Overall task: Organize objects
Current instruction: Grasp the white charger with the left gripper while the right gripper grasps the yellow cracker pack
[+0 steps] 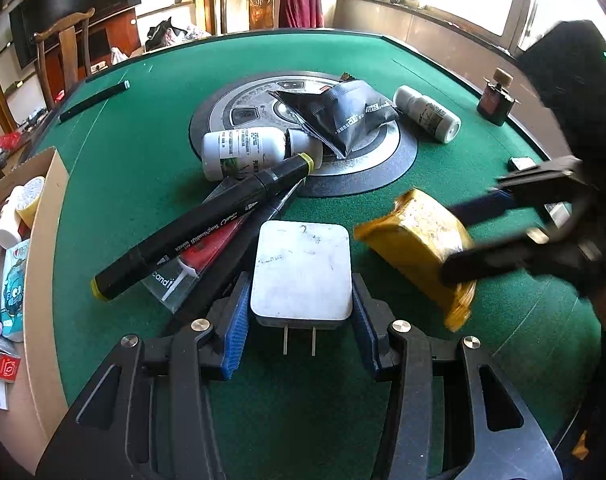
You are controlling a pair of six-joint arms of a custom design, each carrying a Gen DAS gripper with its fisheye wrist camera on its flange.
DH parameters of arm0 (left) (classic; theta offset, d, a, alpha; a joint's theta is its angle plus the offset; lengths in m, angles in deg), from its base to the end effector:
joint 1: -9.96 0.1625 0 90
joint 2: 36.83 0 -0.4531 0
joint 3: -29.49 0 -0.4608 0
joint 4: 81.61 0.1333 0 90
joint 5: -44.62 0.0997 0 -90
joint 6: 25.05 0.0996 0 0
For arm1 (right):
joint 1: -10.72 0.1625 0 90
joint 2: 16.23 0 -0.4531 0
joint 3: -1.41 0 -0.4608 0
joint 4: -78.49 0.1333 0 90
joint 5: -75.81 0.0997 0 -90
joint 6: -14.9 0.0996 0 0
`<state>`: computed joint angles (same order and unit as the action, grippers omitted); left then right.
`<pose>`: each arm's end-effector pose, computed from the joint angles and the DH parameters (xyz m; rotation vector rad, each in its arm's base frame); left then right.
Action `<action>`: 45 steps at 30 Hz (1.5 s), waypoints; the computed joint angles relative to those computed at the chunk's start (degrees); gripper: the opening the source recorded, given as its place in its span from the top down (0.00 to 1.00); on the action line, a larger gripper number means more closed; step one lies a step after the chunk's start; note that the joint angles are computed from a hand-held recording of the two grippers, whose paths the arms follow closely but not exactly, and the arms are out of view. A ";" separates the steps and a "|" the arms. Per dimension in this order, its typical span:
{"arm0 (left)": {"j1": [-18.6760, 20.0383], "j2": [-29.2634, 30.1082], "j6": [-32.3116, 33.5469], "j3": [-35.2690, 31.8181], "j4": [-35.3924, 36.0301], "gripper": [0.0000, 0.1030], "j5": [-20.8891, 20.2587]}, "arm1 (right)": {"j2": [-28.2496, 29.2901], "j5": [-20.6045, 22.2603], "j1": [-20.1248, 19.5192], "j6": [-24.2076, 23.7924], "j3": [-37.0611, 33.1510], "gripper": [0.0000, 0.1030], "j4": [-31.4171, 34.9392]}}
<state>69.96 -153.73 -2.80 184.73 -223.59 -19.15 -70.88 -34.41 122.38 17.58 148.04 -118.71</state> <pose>0.0164 -0.3263 0.2174 1.1125 2.4380 -0.3618 0.2273 -0.3046 0.0075 0.3980 -2.7876 0.4735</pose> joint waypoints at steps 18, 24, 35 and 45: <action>0.86 2.09 0.34 -0.13 -3.33 0.56 -1.35 | 1.80 0.14 0.30 -0.15 1.81 0.40 -16.75; 3.10 1.38 -0.20 -1.79 -0.56 0.57 -4.54 | 2.52 -6.90 4.34 -2.71 -0.06 0.39 -10.63; 2.56 1.08 -0.51 -1.47 -0.57 0.57 -3.55 | 10.31 -20.95 9.92 -7.25 -5.08 0.39 -7.47; 0.94 1.14 -0.41 -0.05 -2.68 0.56 -0.99 | 10.59 -24.47 10.62 3.62 -7.26 0.38 2.05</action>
